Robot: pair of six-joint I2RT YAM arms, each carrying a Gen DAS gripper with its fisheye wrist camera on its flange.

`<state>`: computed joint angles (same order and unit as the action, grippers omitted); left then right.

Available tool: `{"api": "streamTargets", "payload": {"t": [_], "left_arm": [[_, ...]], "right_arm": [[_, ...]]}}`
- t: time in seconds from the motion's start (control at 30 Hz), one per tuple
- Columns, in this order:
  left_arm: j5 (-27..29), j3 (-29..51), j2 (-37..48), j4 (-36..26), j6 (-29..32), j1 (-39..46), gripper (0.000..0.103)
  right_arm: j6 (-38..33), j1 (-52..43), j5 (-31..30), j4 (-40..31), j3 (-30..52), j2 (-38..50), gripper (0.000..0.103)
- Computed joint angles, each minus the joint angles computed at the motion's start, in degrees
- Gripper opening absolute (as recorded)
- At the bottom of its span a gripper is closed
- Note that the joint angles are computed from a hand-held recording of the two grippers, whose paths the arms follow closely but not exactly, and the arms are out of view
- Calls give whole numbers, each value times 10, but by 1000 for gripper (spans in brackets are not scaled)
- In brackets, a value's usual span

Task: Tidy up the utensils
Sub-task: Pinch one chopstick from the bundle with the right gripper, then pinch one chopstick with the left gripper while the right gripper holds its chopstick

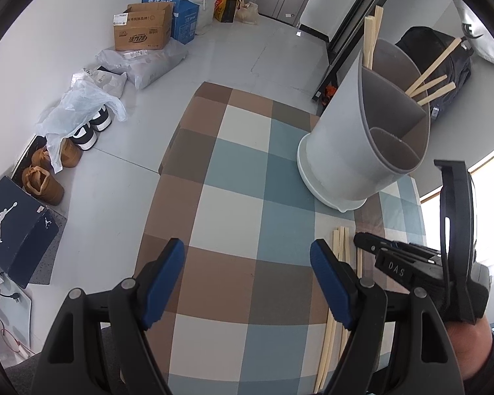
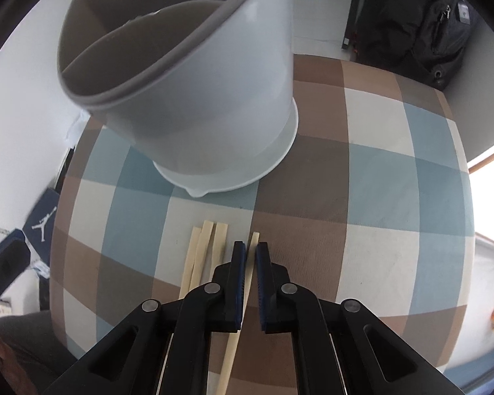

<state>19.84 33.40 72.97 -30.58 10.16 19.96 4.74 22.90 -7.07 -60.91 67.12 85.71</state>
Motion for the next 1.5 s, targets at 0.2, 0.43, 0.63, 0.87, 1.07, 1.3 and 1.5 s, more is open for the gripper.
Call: {"api": "streamTargets", "payload": {"t": [0.2,0.43,0.63,0.87,1.07,1.3,1.5], "left_arm": [[-26,-9,4,1,11,-22,75],[-61,-46,-4,11,7,-123,75],[-118,-73,-21,26,-1,-186,75],[-114,-86,-31,31,2,-178,75],[-137,-97,-42,42,-10,-206,76],[-142,-102,-51,38,-32,-212,76],[-173,-95,-18,59,-56,-257,77]], "right_arm": [[26,8,-9,28,-22,-16,4],[-27,-133,-88,18,-16,-47,3],[-97,-288,-195,-35,29,-40,3],[-179,-386,-275,-94,95,7,3],[-116,-333,-291,-40,23,-44,3],[-126,-322,-300,-29,4,-66,3],[-131,-327,-300,-30,2,-67,3]]}}
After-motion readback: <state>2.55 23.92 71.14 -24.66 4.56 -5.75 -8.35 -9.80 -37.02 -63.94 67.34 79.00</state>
